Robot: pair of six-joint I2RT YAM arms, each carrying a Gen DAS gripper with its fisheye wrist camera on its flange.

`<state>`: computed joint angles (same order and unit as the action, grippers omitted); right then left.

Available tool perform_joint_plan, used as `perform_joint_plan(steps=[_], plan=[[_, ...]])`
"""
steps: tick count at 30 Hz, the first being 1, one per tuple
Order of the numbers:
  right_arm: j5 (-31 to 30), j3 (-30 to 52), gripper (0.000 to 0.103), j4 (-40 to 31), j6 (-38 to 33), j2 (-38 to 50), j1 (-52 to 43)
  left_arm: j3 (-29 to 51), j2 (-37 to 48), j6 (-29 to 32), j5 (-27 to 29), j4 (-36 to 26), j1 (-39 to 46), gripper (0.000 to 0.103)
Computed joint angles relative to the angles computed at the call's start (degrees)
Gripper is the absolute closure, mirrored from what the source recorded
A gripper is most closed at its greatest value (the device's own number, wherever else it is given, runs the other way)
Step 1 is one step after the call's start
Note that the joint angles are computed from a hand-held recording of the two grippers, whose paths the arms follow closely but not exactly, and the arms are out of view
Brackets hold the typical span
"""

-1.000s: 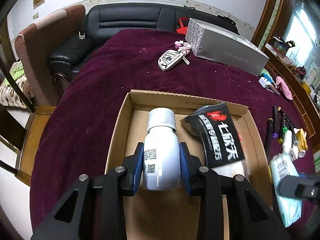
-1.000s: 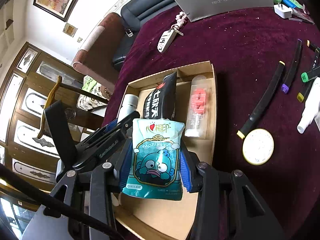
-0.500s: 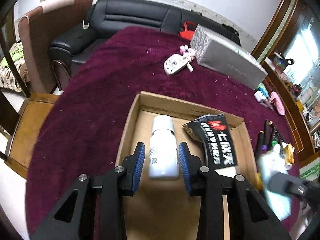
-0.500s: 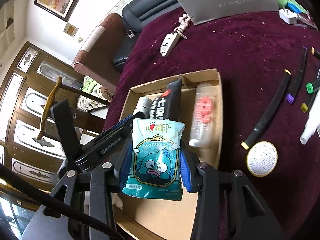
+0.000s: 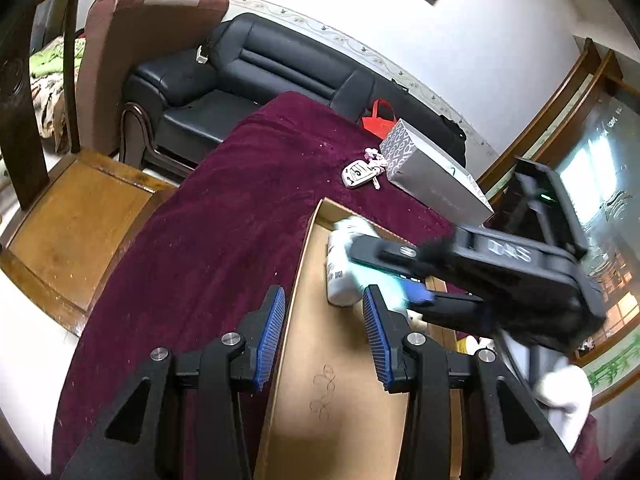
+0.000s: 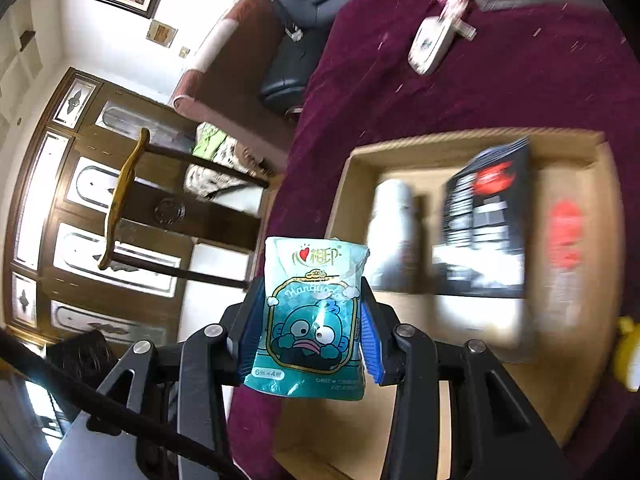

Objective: Organize objects
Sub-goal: 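Carry the bottle and tissue pack to the tray and release both, then grasp the yellow-lidded round tin with the left gripper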

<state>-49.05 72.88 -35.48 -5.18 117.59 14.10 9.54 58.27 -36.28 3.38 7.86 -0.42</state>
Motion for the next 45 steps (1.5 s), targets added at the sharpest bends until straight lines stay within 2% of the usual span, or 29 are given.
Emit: perform_joint_plan(steps=[4,11,14,18,24,27,29,32,34,37,39,41,43,45], plan=[[1.52,0.41,0.062,3.11,3.42,2.62,1.86,-1.42,0.55,-0.16,3.02,2.65,1.60,0.068],[10.50,-1.91,0.061,9.14,5.15,1.09,1.71,-2.77,-3.82,-0.56,1.36,1.36,-0.33,0.067],[10.08,-1.71,0.061,8.84,5.13,1.78,1.80,-3.45,-5.95,-0.93,0.51,0.23,-0.84,0.068],[11.31,-2.79,0.053,10.99,5.60,1.32,2.40,-4.25,-8.36,-1.82,-0.08,-1.59,-1.21,0.067],[12.31,-5.37,0.049,13.30,4.88,-1.37,1.63,-4.60,-13.33,-4.06,-2.01,-6.16,-3.59,0.067],[10.05,-6.24,0.049,12.11,4.06,-3.09,-0.04,-4.73,-18.07,-5.79,-4.37,-10.31,-6.22,0.062],[8.17,-7.22,0.049,10.84,2.41,-4.98,-1.70,-4.68,-20.53,-7.34,-6.08,-12.56,-8.40,0.057],[5.29,-9.47,0.049,8.24,-1.47,-8.81,-5.35,-4.20,-24.25,-9.78,-7.83,-16.57,-11.44,0.057],[3.51,-11.10,0.049,5.78,-5.40,-11.62,-8.35,-3.39,-26.58,-11.99,-11.69,-19.87,-16.16,0.056],[1.80,-14.69,0.047,3.16,-13.16,-16.72,-15.07,-1.62,-27.25,-16.36,-18.75,-22.71,-25.36,0.048],[1.25,-17.22,0.044,1.62,-19.71,-19.80,-21.52,0.03,-24.16,-19.20,-23.40,-22.15,-32.37,0.045],[1.19,-18.51,0.041,0.53,-25.02,-20.90,-27.63,1.67,-18.84,-20.99,-25.09,-19.36,-36.67,0.043],[1.30,-17.39,0.035,-1.39,-29.87,-18.84,-33.51,4.03,-11.03,-22.56,-25.94,-15.04,-40.85,0.043],[1.44,-14.56,0.035,-4.21,-34.11,-14.55,-39.08,7.42,-2.15,-23.25,-26.70,-10.96,-44.90,0.043]])
